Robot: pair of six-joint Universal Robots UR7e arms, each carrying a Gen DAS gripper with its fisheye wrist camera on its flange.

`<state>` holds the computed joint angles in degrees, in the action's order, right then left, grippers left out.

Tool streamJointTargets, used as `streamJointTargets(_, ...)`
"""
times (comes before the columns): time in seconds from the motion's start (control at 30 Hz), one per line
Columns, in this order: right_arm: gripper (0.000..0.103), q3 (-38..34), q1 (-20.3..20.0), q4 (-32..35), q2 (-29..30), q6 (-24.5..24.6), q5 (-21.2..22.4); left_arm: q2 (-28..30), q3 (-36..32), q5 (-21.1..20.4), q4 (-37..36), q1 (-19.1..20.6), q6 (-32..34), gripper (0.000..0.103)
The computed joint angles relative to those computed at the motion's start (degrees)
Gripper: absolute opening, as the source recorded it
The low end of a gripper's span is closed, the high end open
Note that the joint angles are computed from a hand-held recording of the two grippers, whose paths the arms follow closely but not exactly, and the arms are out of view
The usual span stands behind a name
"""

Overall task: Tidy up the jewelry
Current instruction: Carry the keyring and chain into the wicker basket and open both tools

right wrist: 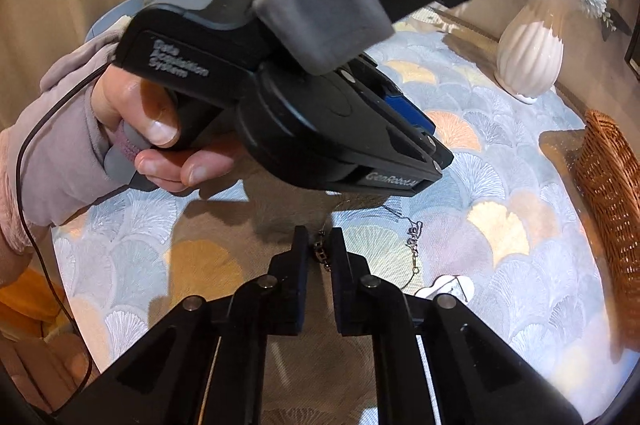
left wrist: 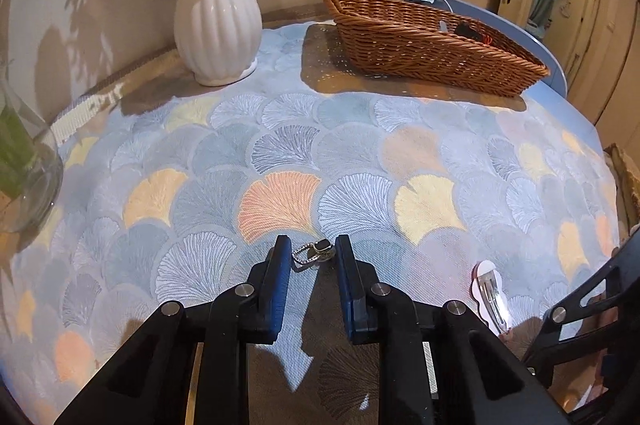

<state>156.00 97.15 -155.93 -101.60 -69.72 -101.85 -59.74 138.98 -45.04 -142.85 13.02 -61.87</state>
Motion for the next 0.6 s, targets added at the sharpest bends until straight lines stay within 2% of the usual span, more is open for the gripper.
streamJointTargets(0.07, 0.011, 0.35, -0.42, 1.44, -2.18, -0.35, 0.82, -0.32, 0.55, 0.40, -0.84, -0.44, 0.01, 0.022)
streamJointTargets(0.2, 0.011, -0.17, -3.22, 10.88, -10.71, 1.34, 4.56, -1.74, 2.12, 0.78, -3.26, -0.81, -0.80, 0.022)
streamJointTargets(0.33, 0.011, -3.61, -9.29, 25.79, -19.38, 3.32, 11.64, -3.02, 3.45, 0.85, -5.97, -1.04, -1.22, 0.022)
streamJointTargets(0.4, 0.011, -5.30, -11.69, 30.73, -22.35, 4.10, 14.10, -3.31, 3.63, 0.93, -6.80, -1.28, -1.19, 0.022)
streamJointTargets(0.5, 0.011, -8.25, -14.95, 36.52, -25.25, 4.55, 17.54, -3.58, 3.04, 1.46, -5.35, -2.23, -1.52, 0.022)
streamJointTargets(0.6, 0.011, -11.13, -17.36, 38.05, -25.56, 5.12, 19.59, -4.16, 2.41, 1.88, -4.97, -3.00, -1.39, 0.022)
